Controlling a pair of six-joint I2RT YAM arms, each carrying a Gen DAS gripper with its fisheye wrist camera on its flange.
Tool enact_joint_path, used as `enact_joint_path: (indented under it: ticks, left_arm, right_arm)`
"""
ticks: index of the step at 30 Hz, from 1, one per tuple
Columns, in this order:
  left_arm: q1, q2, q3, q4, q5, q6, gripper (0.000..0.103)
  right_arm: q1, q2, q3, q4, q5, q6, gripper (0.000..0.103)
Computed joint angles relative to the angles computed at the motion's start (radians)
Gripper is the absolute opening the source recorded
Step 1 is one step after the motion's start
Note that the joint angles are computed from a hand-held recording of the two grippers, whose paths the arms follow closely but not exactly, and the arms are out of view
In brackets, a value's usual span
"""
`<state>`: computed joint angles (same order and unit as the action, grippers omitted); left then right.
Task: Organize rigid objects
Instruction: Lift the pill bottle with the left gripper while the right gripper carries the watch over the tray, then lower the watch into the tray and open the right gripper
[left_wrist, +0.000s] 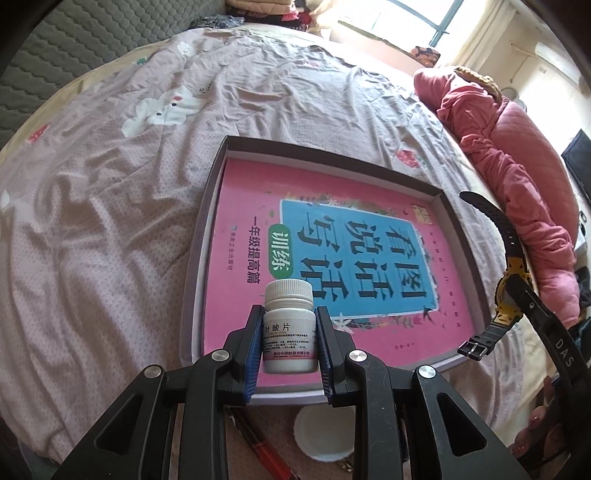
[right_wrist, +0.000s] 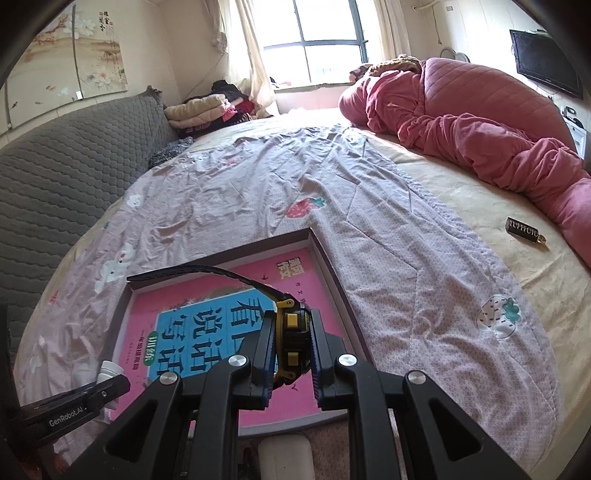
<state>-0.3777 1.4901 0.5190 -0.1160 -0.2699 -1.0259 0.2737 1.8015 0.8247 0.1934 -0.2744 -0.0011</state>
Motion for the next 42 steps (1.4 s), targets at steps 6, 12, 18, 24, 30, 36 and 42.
enact_joint_path:
  ticks: [6,12,18,24,30,36,42]
  left_arm:
    - [0.020,0.066,0.002,0.046,0.037,0.023,0.027]
    - [0.028,0.112,-0.008,0.096,0.062,0.025,0.027]
    - [0.023,0.132,0.003,0.096,0.050,0.040,0.027]
    - [-0.005,0.146,0.016,0.074,0.010,0.049,0.027]
    - [-0.007,0.138,0.012,0.055,0.000,0.057,0.027]
    - [0.000,0.116,-0.009,0.031,-0.017,0.075,0.027]
    - [0.000,0.121,-0.002,0.015,-0.022,0.098,0.027]
  right_arm:
    - [0.013,0.071,0.037,-0.012,0.042,-0.008,0.017]
    - [0.012,0.111,0.048,-0.014,0.054,-0.011,0.017]
    - [0.015,0.134,0.054,-0.019,0.081,-0.025,0.017]
    - [0.020,0.144,0.051,-0.026,0.125,-0.059,0.017]
    - [0.039,0.142,0.048,-0.027,0.195,-0.088,0.017]
    - [0.064,0.153,0.057,-0.038,0.268,-0.123,0.017]
    - [0.083,0.161,0.052,-0.031,0.330,-0.155,0.018]
